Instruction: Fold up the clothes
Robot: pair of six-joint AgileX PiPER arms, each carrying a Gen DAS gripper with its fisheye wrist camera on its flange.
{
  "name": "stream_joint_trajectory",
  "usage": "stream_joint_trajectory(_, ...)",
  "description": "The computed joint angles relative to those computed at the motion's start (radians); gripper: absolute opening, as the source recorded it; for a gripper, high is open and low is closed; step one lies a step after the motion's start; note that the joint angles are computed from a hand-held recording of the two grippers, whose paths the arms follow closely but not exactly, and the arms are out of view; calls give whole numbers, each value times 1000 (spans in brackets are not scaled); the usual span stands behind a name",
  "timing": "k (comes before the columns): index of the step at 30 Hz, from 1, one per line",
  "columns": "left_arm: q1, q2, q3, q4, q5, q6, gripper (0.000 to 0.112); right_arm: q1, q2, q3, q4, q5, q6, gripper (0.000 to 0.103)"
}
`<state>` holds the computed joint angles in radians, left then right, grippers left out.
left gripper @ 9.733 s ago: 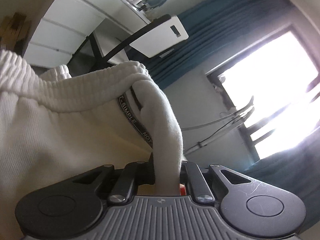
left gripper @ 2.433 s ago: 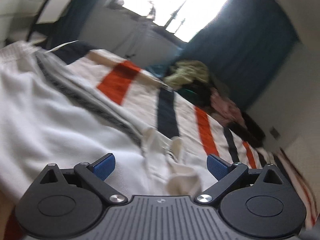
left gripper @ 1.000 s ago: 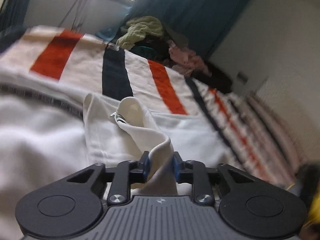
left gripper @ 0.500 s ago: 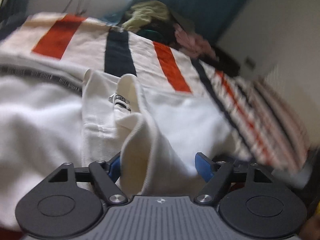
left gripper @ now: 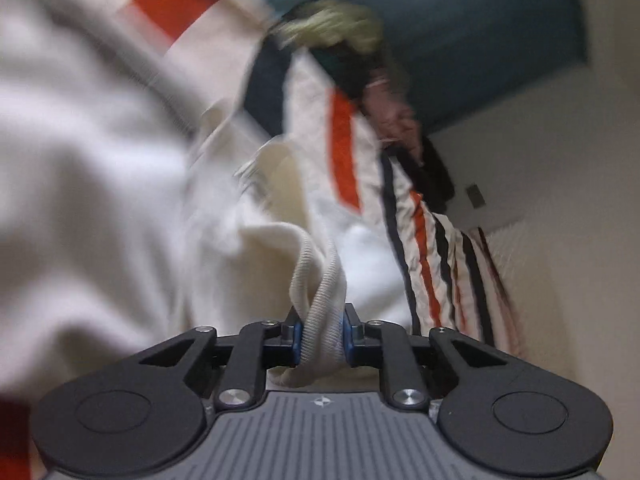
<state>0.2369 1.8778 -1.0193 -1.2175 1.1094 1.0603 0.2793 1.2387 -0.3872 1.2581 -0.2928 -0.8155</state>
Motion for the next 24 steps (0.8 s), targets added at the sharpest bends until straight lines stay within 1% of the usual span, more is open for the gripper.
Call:
stream_joint_trajectory(1, -11, -5, 3, 25, -34, -19, 16, 9, -12, -4, 61, -6, -65, 30)
stream_joint_trajectory(2, -22, -9, 7, 51, -67, -40, 15, 12, -27, -4, 89, -3, -93, 30)
stream_joint_trajectory(4, -35, -29, 18, 64, -94, -37, 16, 8, -67, -3, 140, 16, -145, 31)
stream_joint_trajectory(6, -41, -64, 29, 70, -108, -15, 25, 0, -119, 8, 157, 35, -166, 31)
stream_joint_trajectory(7, -40, -83, 37, 72, -111, -3, 27, 1, -148, 15, 162, 39, -176, 31)
stream_joint_trajectory(8, -36, -104, 45, 74, -112, 10, 32, 2, -169, 19, 172, 37, -189, 31)
stream_joint_trajectory(9, -28, -121, 53, 72, -107, 19, 43, -1, -181, 21, 178, 37, -196, 31)
stream_joint_trajectory(10, -17, -138, 61, 68, -99, 27, 50, -5, -194, 23, 183, 38, -203, 31)
stream_joint_trajectory(11, 0, -164, 79, 52, -103, 41, 59, -14, -191, 20, 183, 43, -202, 31)
stream_joint_trajectory(13, 43, -225, 123, 9, -119, 74, 62, -34, -185, 14, 174, 56, -193, 31)
stream_joint_trajectory(15, 84, -274, 166, -66, -135, 147, 76, -56, -166, 7, 149, 71, -166, 31)
stream_joint_trajectory(17, 102, -291, 181, -132, -142, 208, 77, -70, -151, 4, 120, 83, -133, 31)
stream_joint_trajectory(19, 71, -255, 135, -155, -139, 213, 79, -81, -132, -2, 103, 84, -108, 31)
stream_joint_trajectory(21, 19, -203, 62, -155, -146, 193, 86, -82, -115, -6, 77, 73, -82, 31)
stream_joint_trajectory(24, -82, -97, -90, -102, -182, 119, 87, -65, -88, -13, 54, 17, -71, 31)
